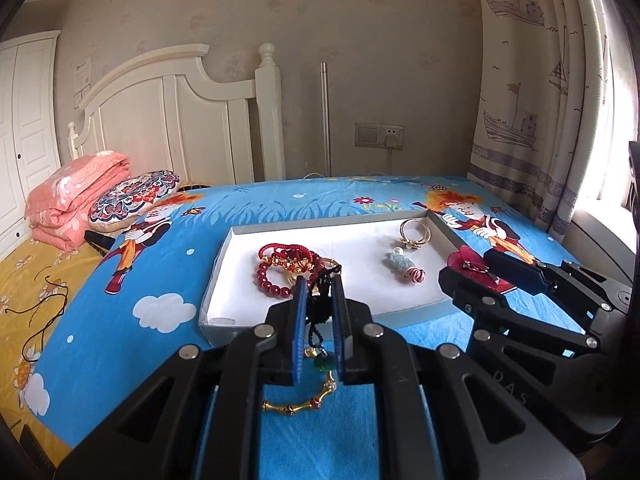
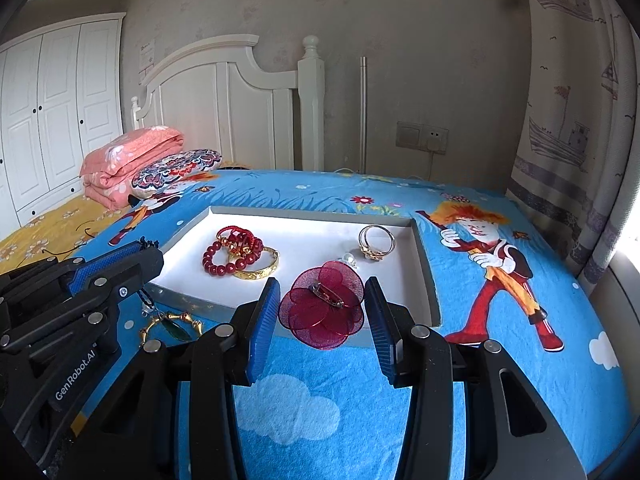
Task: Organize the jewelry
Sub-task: 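Carry the green pendant and red flower over the tray with both tools, then open both tools to release the pendant and flower into the tray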
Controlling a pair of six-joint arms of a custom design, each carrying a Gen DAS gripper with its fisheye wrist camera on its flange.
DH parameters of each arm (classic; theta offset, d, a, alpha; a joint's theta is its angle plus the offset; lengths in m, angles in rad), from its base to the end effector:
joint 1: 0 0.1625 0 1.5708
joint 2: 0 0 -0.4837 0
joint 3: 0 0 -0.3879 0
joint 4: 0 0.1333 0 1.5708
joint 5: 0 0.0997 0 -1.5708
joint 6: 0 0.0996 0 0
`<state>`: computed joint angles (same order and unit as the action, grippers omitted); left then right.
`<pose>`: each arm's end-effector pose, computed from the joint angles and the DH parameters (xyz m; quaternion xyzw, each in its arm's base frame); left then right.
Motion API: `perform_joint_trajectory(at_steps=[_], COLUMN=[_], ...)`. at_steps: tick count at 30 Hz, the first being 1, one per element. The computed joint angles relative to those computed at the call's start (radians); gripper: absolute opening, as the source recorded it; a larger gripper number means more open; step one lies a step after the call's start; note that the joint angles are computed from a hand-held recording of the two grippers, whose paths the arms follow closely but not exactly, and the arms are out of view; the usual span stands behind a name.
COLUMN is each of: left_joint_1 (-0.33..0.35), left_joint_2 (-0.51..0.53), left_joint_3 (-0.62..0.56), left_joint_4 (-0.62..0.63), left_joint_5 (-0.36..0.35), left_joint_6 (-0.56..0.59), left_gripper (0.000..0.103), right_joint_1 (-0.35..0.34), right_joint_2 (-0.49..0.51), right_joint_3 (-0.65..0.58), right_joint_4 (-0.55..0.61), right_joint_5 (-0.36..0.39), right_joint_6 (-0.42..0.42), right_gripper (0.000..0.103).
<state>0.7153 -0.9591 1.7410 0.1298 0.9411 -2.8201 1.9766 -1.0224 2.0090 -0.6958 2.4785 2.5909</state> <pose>-0.2693 -0.4882 0.1605 0.4161 0.8040 -0.3741 0.2014 0.2463 -0.4343 0.1386 0.0993 -0.7605 0.5099 0.3896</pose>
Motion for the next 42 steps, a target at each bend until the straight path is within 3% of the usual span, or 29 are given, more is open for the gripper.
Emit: perform_joint_trajectory(at_steps=[10, 17, 22, 27, 28, 36, 42], left_joint_1=[0.053, 0.096, 0.115, 0.118, 0.119, 0.124, 0.118], left_joint_2=[0.153, 0.289, 0.339, 0.334, 0.328, 0.273, 0.159], left_joint_3=[-0.297, -0.503, -0.568, -0.55, -0.541, -0.478, -0.3], left_joint_4=[0.196, 0.318, 0.371, 0.352, 0.345, 0.3, 0.158], left_joint_5=[0.032, -0.017, -0.027, -0.039, -0.04, -0.053, -0.068], left_joint_6=[-0.035, -0.066, -0.081, -0.077, -0.076, -0.075, -0.007], left_gripper=[0.012, 0.012, 0.015, 0.031, 0.039, 0.064, 0.081], right_joint_1=[-0.066, -0.116, -0.136, -0.143, -0.142, -0.127, -0.087], right_joint_2=[0.022, 0.062, 0.086, 0.092, 0.09, 0.077, 0.071], right_joint_3=[-0.134, -0.275, -0.335, -0.346, -0.341, -0.305, -0.232], right_joint_4=[0.167, 0.309, 0.39, 0.395, 0.389, 0.369, 0.318], right_joint_5=[-0.042, -0.051, -0.05, -0.038, -0.037, -0.027, -0.01], right_joint_6=[0.031, 0.067, 0.107, 0.12, 0.119, 0.137, 0.166], right_gripper=[0.042, 0.043, 0.044, 0.058, 0.059, 0.059, 0.061])
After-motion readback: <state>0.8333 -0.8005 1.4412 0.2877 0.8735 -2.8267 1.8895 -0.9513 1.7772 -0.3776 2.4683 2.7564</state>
